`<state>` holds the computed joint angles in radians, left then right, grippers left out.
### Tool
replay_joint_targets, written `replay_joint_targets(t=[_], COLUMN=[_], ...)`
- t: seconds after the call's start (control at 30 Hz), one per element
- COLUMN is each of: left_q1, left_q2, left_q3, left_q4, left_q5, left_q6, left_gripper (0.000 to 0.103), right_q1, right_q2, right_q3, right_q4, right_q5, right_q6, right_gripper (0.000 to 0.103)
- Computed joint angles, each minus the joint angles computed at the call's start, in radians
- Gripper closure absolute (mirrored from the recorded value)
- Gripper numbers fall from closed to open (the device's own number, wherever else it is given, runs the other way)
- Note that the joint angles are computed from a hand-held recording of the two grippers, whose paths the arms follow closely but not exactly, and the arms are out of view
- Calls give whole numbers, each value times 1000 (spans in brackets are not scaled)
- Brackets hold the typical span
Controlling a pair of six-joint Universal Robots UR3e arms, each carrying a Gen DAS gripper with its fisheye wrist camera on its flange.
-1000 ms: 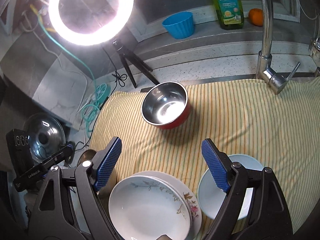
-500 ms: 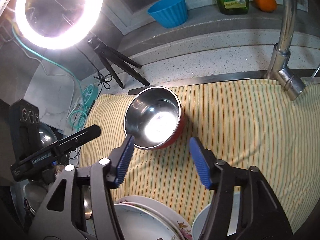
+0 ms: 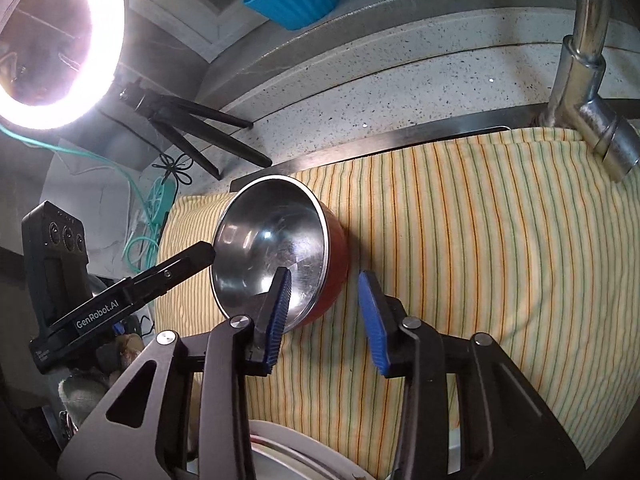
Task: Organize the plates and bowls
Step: 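Close the left gripper on the red bowl rim and lift it, then carry the red bowl with the left gripper and lower it into the large steel bowl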
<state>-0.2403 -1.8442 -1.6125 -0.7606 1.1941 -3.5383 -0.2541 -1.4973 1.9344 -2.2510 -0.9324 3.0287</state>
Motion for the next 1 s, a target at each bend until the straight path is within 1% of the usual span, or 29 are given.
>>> replay_joint_targets(t=[0.07, 0.13, 0.2, 0.3, 0.5, 0.67, 0.87, 1.0], left_q1=[-1, -5, -7, -12, -17, -37, -36, -30], left_q2=[-14, -25, -37, -50, -52, -29, 60, 138], left_q3=[13, 22, 34, 45, 50, 45, -22, -89], left_q4=[-1, -5, -15, -23, -25, -30, -9, 7], left_q5=[2, 2, 1, -2, 7, 37, 35, 26], left_q6=[1, 4, 13, 18, 21, 30, 32, 35], left_gripper=[74, 76, 78, 83, 83, 83, 83, 83], right_q1=[13, 22, 29, 40, 60, 61, 49, 30], right_q2=[15, 30, 43, 54, 52, 9, -80, -171], right_q3=[-9, -21, -30, -42, -57, -42, -10, 22], right_q4=[-11, -10, -12, -11, -11, 11, 65, 133], right_q5=[-9, -16, -21, -27, -57, -63, -45, -25], right_q6=[7, 7, 10, 9, 10, -4, -35, -74], right_gripper=[71, 79, 81, 87, 88, 88, 88, 88])
